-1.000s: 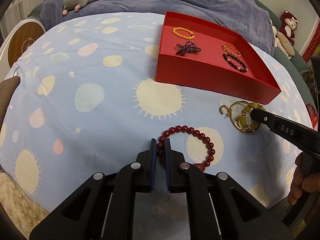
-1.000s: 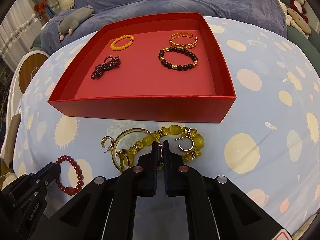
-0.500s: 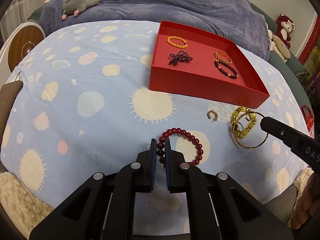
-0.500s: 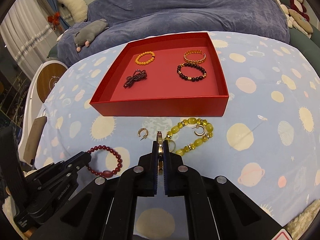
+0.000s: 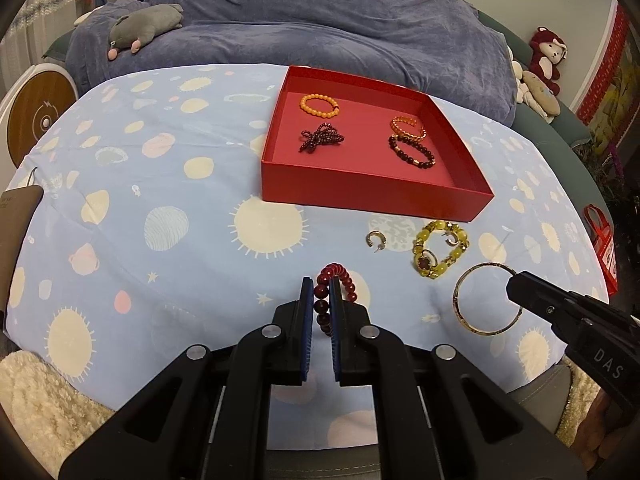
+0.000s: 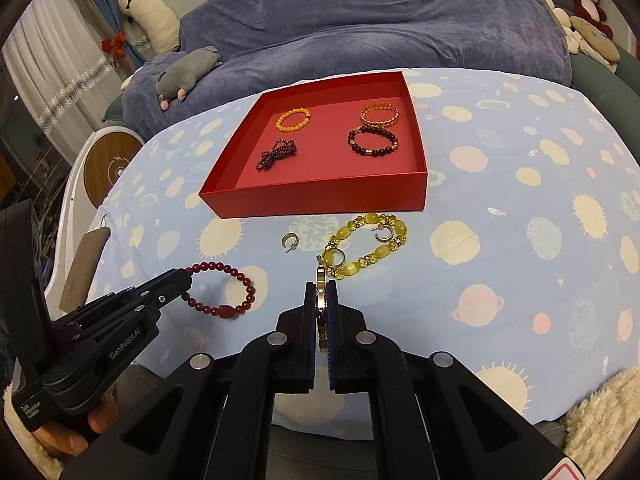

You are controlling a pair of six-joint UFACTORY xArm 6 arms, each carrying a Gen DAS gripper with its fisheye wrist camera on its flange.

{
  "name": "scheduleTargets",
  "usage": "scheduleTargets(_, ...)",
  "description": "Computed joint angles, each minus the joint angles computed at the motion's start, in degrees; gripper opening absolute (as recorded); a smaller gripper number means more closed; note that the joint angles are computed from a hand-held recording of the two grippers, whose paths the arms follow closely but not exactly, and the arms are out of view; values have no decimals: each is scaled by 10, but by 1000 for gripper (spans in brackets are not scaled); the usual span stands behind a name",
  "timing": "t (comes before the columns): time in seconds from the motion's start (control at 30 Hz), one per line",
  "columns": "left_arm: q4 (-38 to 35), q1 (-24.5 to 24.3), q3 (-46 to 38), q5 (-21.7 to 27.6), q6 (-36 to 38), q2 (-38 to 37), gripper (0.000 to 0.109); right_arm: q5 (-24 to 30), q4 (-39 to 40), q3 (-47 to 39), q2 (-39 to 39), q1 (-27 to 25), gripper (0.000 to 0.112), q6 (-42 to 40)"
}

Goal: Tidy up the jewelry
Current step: 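Carry both bracelets into the red box and open both grippers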

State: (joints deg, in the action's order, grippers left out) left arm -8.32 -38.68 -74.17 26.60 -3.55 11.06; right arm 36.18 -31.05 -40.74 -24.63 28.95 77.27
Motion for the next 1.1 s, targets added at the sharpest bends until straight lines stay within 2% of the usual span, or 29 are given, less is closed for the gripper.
scheduleTargets(0.33, -41, -1, -54, 29, 25, 11, 7, 2, -6, -4, -12, -19, 4, 3)
scheduleTargets(0.53, -63, -5, -138, 48, 51, 50, 7, -13, -6, -30, 9, -49, 4, -26)
scheduleTargets(0.8, -85, -10, -352, 80, 68, 178, 7, -48, -4, -114, 84, -110, 4, -89)
scheduleTargets(1.0, -101, -4, -542, 146, 53, 305, 8, -73, 18, -165, 152, -142, 4, -125)
scheduleTargets(1.1, -99, 3, -649, 206, 31, 379, 8, -84, 48, -177, 184, -150, 4, -145)
